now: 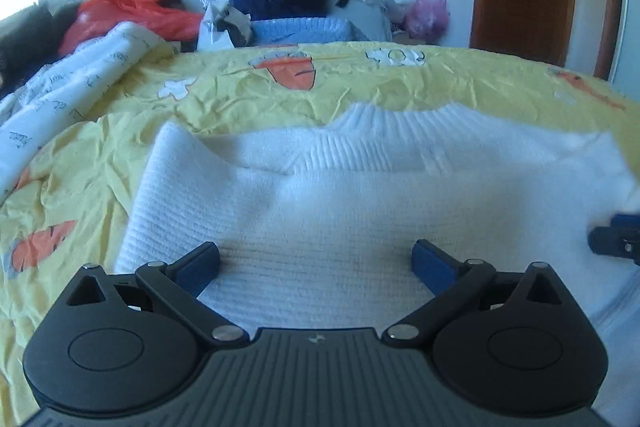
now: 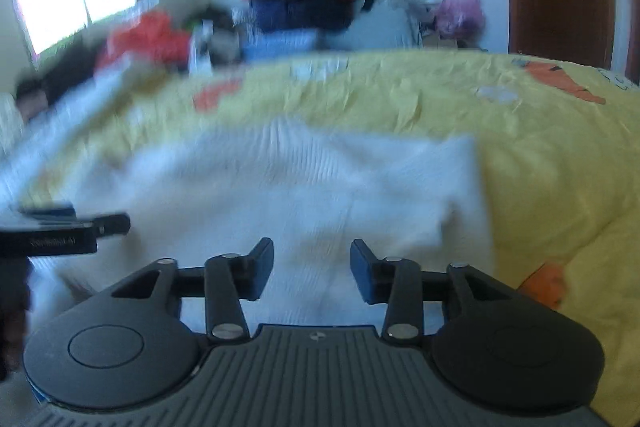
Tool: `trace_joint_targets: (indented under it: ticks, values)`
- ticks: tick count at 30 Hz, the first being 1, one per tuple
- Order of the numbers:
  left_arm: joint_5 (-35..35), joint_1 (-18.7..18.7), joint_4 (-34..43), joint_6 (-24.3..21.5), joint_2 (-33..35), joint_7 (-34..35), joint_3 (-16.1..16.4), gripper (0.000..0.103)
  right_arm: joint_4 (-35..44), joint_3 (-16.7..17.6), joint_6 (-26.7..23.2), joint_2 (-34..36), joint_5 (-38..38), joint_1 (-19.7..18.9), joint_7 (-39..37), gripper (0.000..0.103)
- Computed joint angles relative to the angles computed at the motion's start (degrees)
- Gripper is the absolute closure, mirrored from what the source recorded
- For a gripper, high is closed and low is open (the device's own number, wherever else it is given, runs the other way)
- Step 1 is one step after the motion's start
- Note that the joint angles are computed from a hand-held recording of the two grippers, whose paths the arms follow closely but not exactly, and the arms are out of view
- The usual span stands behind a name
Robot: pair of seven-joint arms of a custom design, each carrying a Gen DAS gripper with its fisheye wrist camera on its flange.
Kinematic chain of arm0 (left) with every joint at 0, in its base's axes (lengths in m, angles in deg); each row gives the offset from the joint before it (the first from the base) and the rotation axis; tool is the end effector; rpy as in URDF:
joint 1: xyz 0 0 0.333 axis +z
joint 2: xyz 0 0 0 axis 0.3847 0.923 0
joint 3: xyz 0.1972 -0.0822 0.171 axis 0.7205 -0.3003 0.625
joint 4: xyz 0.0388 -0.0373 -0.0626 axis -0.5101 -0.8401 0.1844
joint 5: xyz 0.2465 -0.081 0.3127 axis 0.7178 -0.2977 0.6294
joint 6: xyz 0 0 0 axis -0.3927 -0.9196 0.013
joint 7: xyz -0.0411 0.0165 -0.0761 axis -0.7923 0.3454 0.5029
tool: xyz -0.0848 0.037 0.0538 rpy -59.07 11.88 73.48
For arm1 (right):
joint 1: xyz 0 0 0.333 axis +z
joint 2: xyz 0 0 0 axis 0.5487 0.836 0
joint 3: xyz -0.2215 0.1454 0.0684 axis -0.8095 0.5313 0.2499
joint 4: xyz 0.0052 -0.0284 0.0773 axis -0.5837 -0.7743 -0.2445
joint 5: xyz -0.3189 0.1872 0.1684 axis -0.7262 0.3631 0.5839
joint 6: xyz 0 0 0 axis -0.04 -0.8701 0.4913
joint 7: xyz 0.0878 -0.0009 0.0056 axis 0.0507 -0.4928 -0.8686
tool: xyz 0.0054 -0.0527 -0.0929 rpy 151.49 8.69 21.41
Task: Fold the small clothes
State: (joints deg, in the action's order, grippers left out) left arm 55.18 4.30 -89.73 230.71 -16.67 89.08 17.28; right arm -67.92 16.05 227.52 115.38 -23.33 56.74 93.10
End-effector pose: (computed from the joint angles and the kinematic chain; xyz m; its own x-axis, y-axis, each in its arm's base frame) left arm 0.6797 -0.2330 0.2988 0.0843 -0.9934 -0.0781 -0.6228 0.0087 -0.7824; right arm 0.6810 0.2573 0.2954 0.2962 -0.9469 -0.1254 -0.6035 -0.0837 -0.7930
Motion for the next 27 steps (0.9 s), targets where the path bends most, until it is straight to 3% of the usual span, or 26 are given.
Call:
trace_joint_targets:
  ticks: [1,2,4,5,6,8,9,11,12,14,15,18,20,21,24,27]
  values:
    - [6.4,-0.5,-0.4,1.0,-0.1,-5.5,0.9,0.0,-0.4,2.3,4.4,1.1,-1.0,-1.3,-2.4,0.046]
    - [9.2,0.9,-0.7,1.8,-0.3,-8.6,-0.1,0.0,-0.7,3.0,7.0,1.8,-1.1,-1.5,-3.5,0.045]
    - [12.0,7.4,-0.8,0.9,-0.4,-9.4,-7.5,0.0,-0.7,-0.8,7.4,1.7,1.9,2.2,-3.3,0.043]
    - [14.1,9.4,-0.8,-0.1,-0.3,-10.4,-10.0,0.0,-0.8,-3.1,7.4,1.7,3.1,4.4,-3.2,0.042]
    - [13.9,9.7,-0.7,-0.6,-0.3,-9.7,-10.5,0.0,-0.9,-6.3,6.9,1.6,4.7,7.3,-2.8,0.039]
    - [14.3,9.5,-1.2,-0.8,-0.7,-10.1,-10.5,0.0,-2.7,-13.8,6.6,0.9,7.9,14.3,-1.0,0.032]
    - [14.9,9.5,-1.3,-0.8,-0.8,-10.9,-10.5,0.0,-4.1,-15.7,7.0,0.4,8.8,16.4,-0.5,0.026]
    - [14.6,8.0,-1.3,-0.3,-0.8,-11.5,-8.7,0.0,-7.7,-16.7,9.8,-1.2,10.5,18.8,-1.2,0.02]
    - [14.2,6.9,-1.4,0.2,-0.9,-11.7,-7.2,0.0,-8.9,-16.3,10.1,-2.1,11.6,18.9,-1.7,0.013]
    - [16.3,8.8,-1.3,-0.7,-0.7,-13.1,-9.7,0.0,-10.8,-13.5,9.3,-3.7,13.0,16.9,-2.7,0.003]
    - [16.1,9.1,-1.4,-0.7,-0.8,-12.5,-10.0,0.0,-10.7,-14.9,8.8,-3.4,12.3,18.0,-1.4,0.003]
    - [14.4,4.8,-3.3,0.2,-2.6,-12.9,-5.1,0.0,-9.1,-24.8,5.5,-0.5,15.3,26.8,-0.8,0.002]
    - [15.6,4.5,-7.1,0.8,-5.5,-14.6,-5.0,0.0,-9.4,-23.9,5.7,-0.9,13.9,25.9,0.4,0.002]
    - [17.9,6.2,-9.1,0.4,-7.0,-16.2,-7.2,0.0,-9.5,-22.7,6.0,-1.2,13.1,24.7,0.8,0.002]
    - [21.8,10.1,-15.0,-2.0,-11.3,-18.7,-12.8,0.0,-9.6,-23.4,6.0,-0.9,12.0,25.3,2.2,0.002]
    - [8.4,14.3,-20.1,0.5,-13.6,-7.5,-17.0,0.0,-9.8,-23.6,6.0,-1.0,11.3,25.4,2.8,0.002]
